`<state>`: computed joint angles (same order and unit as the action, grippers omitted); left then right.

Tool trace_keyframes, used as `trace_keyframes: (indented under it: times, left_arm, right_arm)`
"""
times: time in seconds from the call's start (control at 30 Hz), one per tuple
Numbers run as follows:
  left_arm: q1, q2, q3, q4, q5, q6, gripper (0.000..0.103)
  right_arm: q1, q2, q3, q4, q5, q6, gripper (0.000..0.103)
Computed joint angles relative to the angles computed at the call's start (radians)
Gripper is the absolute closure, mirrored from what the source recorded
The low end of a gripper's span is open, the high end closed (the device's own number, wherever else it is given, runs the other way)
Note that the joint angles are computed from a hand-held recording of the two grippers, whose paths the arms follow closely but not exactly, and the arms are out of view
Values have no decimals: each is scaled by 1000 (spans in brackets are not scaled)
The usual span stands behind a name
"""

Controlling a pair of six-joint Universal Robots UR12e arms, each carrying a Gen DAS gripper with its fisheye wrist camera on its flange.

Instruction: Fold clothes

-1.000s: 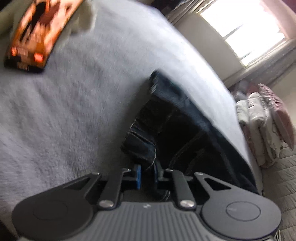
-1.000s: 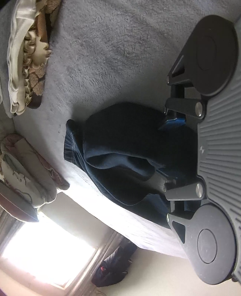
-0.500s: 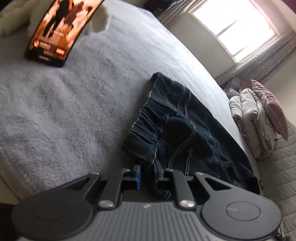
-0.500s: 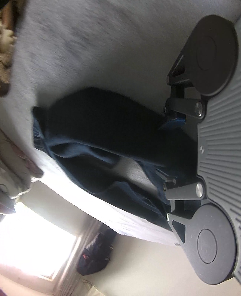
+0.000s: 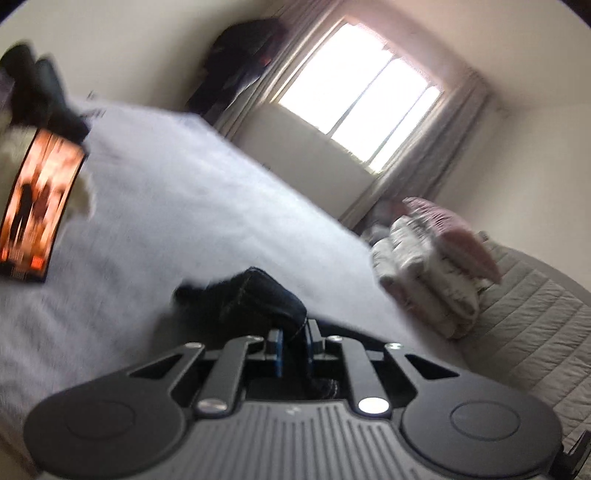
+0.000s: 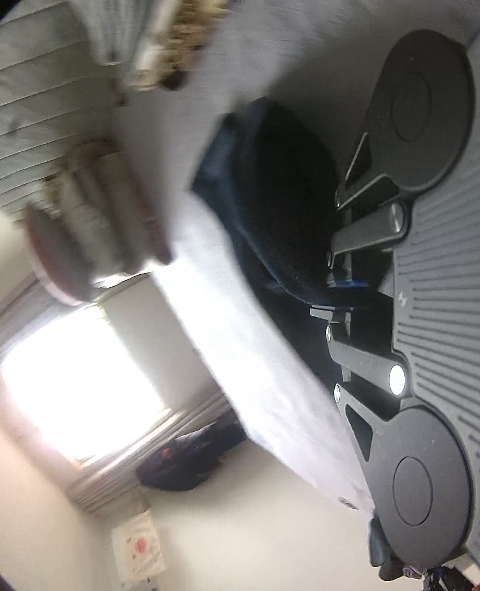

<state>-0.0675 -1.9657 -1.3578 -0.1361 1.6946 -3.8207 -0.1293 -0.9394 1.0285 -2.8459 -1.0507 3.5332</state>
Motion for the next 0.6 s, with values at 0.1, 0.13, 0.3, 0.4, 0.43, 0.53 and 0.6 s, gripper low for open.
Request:
trace_keyframes:
  times: [0.1, 0.13, 0.3, 0.4, 0.43, 0.53, 0.6]
  left_arm:
    - [-11, 7, 21, 31, 17, 31, 92]
    - [-14, 9, 26, 47, 26, 41, 92]
    - [-26, 28, 36, 132, 32, 75, 92]
    - [-35, 44, 34, 172, 27, 88, 92]
    - [-38, 50, 33, 184, 26, 90, 92]
    - [-44, 67, 29, 217, 17, 90, 92]
    - [-44, 83, 17, 238, -6, 80, 92]
  right_arm:
    - [-7, -14, -1, -80, -20, 32, 93]
    - [-11, -19, -2, -105, -22, 38, 94]
    - [-27, -42, -18, -196, -25, 37, 94]
    - [-32, -60, -25, -230, -28, 19, 94]
    - [-34, -64, -29, -243, -26, 17, 94]
    - [-39, -73, -41, -272, -9, 18, 94]
    - [-46, -81, -45, -288, 8, 29, 94]
